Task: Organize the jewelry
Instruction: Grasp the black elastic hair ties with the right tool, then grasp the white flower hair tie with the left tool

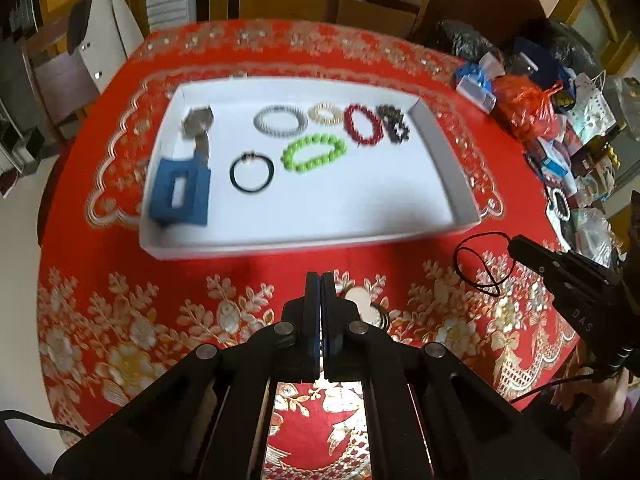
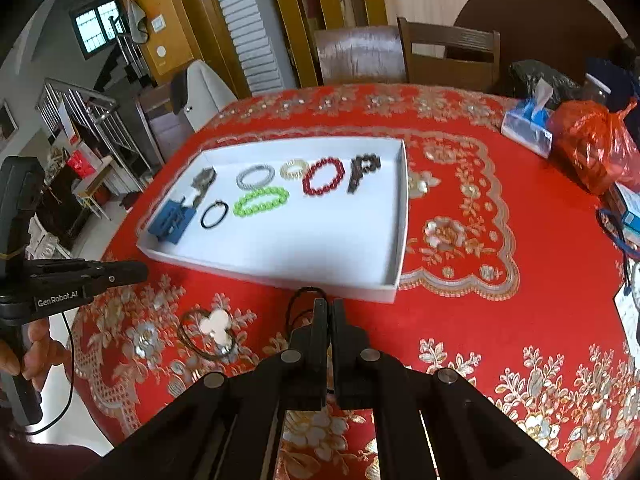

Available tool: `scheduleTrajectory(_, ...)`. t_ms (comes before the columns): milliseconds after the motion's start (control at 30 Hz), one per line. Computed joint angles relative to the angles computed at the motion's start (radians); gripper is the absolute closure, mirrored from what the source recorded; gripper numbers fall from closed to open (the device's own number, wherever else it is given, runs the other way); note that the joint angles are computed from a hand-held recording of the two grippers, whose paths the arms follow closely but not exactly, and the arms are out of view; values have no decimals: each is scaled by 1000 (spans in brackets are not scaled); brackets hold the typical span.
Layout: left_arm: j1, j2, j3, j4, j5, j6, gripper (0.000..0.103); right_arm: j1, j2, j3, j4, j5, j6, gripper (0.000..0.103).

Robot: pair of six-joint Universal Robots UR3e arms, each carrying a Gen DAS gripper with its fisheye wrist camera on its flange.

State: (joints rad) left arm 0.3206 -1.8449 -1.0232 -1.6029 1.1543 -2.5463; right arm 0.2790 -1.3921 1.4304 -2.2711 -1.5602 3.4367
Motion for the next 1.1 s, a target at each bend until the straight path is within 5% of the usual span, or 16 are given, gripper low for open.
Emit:
scheduleTrajectory(200, 1, -42, 24, -51, 31, -16, 100, 9, 19, -45, 17, -10, 4, 102)
scheduleTrajectory(400, -28, -32, -100, -18, 13, 113, 60, 3, -1, -8, 22, 5, 17, 102)
scheduleTrajectory(1100, -253, -61, -204, 226, 265, 104, 58, -75, -49, 74, 5, 80, 9, 102)
